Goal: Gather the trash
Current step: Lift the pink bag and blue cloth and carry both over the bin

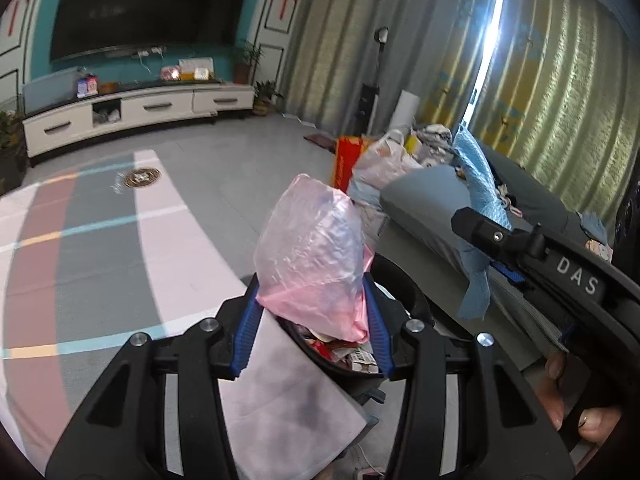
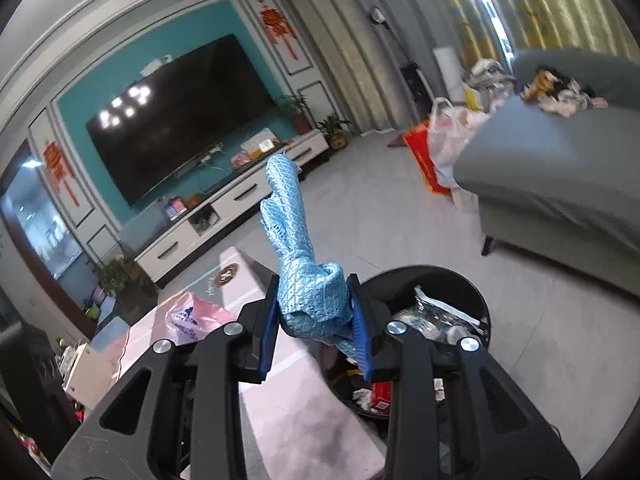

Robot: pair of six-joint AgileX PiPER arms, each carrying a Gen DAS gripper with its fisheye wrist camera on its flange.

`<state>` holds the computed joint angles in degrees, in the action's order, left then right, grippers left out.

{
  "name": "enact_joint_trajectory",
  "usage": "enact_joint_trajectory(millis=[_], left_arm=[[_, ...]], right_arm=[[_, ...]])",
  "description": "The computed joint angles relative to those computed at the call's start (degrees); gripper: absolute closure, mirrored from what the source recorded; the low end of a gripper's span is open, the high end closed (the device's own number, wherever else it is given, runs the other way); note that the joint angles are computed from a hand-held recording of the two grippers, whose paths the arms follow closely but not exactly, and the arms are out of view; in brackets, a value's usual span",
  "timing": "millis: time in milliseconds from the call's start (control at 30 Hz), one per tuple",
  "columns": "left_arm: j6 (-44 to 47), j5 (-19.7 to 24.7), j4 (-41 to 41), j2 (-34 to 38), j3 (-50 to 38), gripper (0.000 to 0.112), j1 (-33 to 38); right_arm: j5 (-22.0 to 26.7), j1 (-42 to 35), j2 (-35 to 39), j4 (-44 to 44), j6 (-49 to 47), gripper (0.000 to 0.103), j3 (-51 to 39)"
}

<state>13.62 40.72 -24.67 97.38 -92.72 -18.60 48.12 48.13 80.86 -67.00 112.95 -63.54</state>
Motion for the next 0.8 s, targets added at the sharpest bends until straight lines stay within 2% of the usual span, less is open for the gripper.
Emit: enact_joint_trajectory(millis=[67,167,267,433,633,800], left_arm=[[0.1,1.3,-0.1,2.7,-2.5,0.064,-0.7],[0.2,2.3,0.2,6.4,-5.6,0.064,-1.7],[0.2,4.8,-0.7,10.9,-9.4,0.064,-1.9],[1.3,14.1,-7.3,20.5,-20.0,0.064,-0.3],[0.5,20.7,-9.9,28.9,-29.1,0.064,0.1],[-0.5,23.2,-9.2,32.8,-33.6,0.063,-1.2]], right_arm=[[-2.6,-2.4,-0.4,0.2,1.2,0.07,1.4],[-10.8,-7.6,-1.0,0.3,4.8,0.07,4.5],[-15.9,-11.7,0.2,2.7,5.5,0.07,5.6],[-17.7,-15.4,2.8,8.7,3.2,0.07,5.2],[-18.4,-18.7,4.8,13.1,2.1,0.07,5.5],[-16.7,-19.3,7.5,16.9,-0.6,0.07,3.5]])
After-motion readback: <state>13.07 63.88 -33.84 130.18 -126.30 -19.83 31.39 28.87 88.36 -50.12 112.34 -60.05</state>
